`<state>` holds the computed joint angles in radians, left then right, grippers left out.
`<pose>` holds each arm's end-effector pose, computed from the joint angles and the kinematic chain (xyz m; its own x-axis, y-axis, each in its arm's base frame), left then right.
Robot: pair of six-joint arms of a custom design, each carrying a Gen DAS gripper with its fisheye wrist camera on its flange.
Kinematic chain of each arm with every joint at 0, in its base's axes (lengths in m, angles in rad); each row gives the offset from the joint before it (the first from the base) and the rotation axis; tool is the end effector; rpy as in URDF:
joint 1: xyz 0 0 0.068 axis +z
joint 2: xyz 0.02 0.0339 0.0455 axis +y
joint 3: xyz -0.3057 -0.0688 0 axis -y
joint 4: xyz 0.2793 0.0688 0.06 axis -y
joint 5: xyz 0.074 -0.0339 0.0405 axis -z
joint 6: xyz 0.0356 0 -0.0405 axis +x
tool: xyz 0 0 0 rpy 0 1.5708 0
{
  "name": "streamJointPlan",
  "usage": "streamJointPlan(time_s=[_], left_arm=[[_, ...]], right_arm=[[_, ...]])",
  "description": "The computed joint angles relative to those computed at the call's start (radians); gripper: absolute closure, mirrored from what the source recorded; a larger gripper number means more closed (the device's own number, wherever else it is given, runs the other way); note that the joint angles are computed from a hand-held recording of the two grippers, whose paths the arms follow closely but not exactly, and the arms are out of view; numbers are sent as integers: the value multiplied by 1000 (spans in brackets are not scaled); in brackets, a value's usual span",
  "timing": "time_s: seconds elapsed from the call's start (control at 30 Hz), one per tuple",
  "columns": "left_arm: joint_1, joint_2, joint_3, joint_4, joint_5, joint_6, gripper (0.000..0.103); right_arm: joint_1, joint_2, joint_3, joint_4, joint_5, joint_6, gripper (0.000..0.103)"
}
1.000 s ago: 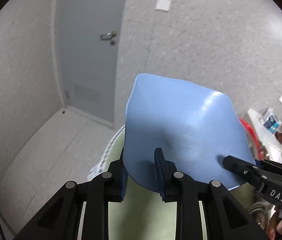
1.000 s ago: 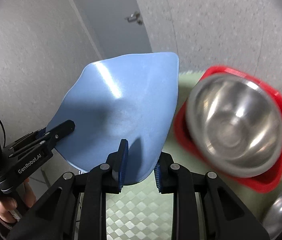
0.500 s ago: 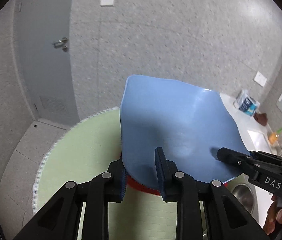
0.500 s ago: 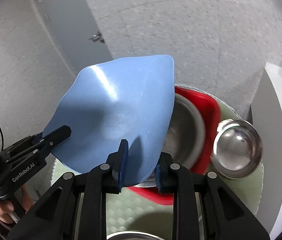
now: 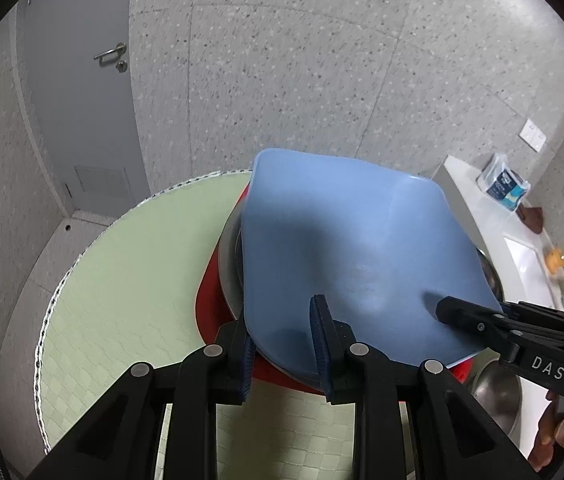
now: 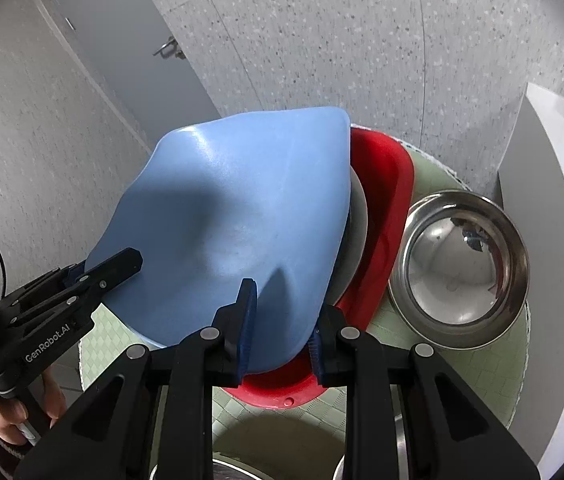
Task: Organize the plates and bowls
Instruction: 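Lower the blue plate onto the bowl in the red basin and release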
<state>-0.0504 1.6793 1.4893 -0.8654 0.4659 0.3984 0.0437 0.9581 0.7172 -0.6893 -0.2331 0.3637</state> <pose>0.3896 -0.0357 0.3315 -0.6977 0.3822 -0.6059 0.5824 0.7951 -0.1690 0.1941 0.0167 0.2681 -0.8128 0.3109 -0.4927 0.1163 0.9153 0.3857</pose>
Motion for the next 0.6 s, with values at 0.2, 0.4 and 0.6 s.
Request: streamJointPlan(time_s=[0.2, 0.4, 0.6], left_arm=[[-4, 16, -11, 18, -12, -12, 76], [-27, 10, -37, 54, -54, -9, 44], [-20, -27, -80, 61, -51, 12, 36]], right_arm=[[-13, 13, -2, 2, -9, -10, 78], [-13, 19, 6, 0, 3, -2, 70], [-11, -15, 11, -34, 26, 20, 52]])
